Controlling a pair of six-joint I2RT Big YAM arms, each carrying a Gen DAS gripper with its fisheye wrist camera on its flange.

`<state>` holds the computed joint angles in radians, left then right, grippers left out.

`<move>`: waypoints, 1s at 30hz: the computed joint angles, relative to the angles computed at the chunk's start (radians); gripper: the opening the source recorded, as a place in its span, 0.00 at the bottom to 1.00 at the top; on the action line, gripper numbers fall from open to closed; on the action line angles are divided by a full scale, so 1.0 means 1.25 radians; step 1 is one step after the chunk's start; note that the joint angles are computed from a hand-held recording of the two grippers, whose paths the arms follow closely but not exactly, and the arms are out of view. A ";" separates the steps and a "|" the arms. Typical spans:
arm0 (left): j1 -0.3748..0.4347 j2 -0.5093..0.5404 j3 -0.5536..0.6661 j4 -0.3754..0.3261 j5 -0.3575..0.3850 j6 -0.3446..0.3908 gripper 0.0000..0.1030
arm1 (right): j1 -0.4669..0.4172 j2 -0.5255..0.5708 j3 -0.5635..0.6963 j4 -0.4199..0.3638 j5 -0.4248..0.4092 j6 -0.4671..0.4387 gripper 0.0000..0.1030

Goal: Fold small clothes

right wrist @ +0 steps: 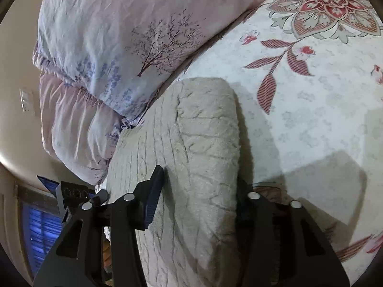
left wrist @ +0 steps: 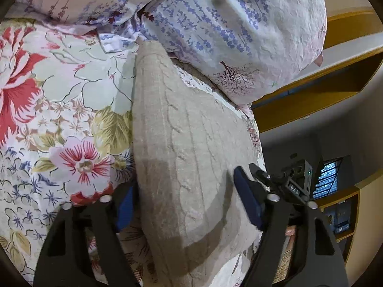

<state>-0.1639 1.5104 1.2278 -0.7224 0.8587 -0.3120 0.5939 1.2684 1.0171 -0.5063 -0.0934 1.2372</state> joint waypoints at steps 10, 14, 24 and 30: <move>0.049 -0.038 -0.014 -0.015 0.086 0.031 0.35 | 0.057 -0.023 0.030 0.056 0.062 0.007 0.26; 0.107 -0.068 -0.001 -0.082 0.093 0.110 0.35 | 0.101 0.021 0.114 0.005 0.108 -0.064 0.25; 0.231 -0.052 0.006 -0.163 -0.072 0.220 0.43 | 0.147 0.269 0.361 -0.182 0.145 -0.177 0.25; 0.228 -0.077 -0.037 -0.079 -0.100 0.181 0.54 | 0.147 0.259 0.373 -0.245 0.188 -0.150 0.51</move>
<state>0.1209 1.4137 1.1812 -0.8217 0.7337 -0.0857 0.7774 1.5918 1.4833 -0.8131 0.1415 1.0493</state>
